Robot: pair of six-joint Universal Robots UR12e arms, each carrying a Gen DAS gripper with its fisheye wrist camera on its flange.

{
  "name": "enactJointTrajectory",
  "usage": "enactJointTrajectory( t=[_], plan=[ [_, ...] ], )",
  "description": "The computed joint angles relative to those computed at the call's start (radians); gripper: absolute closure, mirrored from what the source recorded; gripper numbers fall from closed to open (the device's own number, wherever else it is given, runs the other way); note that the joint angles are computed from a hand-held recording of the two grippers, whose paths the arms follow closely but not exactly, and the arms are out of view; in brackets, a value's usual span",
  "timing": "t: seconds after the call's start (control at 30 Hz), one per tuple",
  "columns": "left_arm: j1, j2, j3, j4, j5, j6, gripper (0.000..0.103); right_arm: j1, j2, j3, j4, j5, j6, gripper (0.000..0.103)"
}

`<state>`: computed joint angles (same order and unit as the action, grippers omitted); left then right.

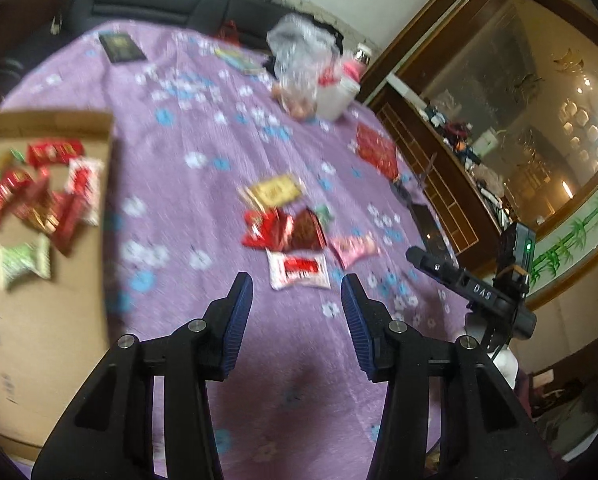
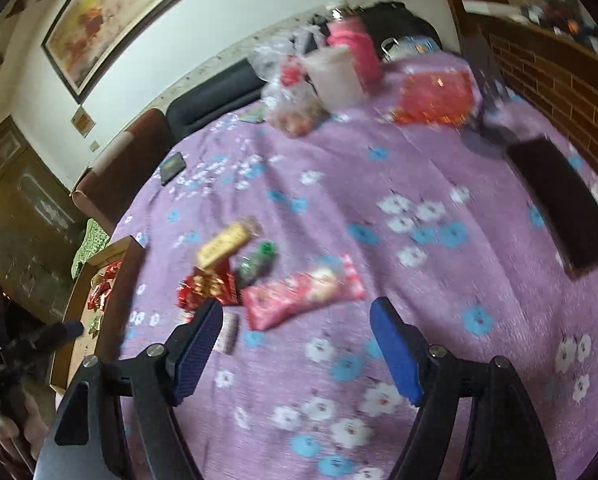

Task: Organize snacks
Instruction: 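Grasp the pink character candy bar with the right tool while the left tool approaches the white-red sachet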

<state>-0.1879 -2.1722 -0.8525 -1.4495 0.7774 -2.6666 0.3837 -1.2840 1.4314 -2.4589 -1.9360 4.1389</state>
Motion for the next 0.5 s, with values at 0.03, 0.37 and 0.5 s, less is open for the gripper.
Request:
enactJointTrajectory(
  t=[0.03,0.37,0.5],
  plan=[
    [-0.006,-0.001,-0.001,-0.012,0.013,-0.007,0.057,-0.004,-0.002,0.008,-0.009,0.008,-0.002,0.027],
    [0.014,0.04,-0.089,0.073,-0.009,-0.125,0.057,-0.002,0.124,-0.149,-0.008,0.153,-0.259,0.05],
    [0.033,0.069,-0.134,0.146,-0.007,-0.155,0.057,-0.019,0.165,-0.188,0.009,0.199,-0.26,0.05]
  ],
)
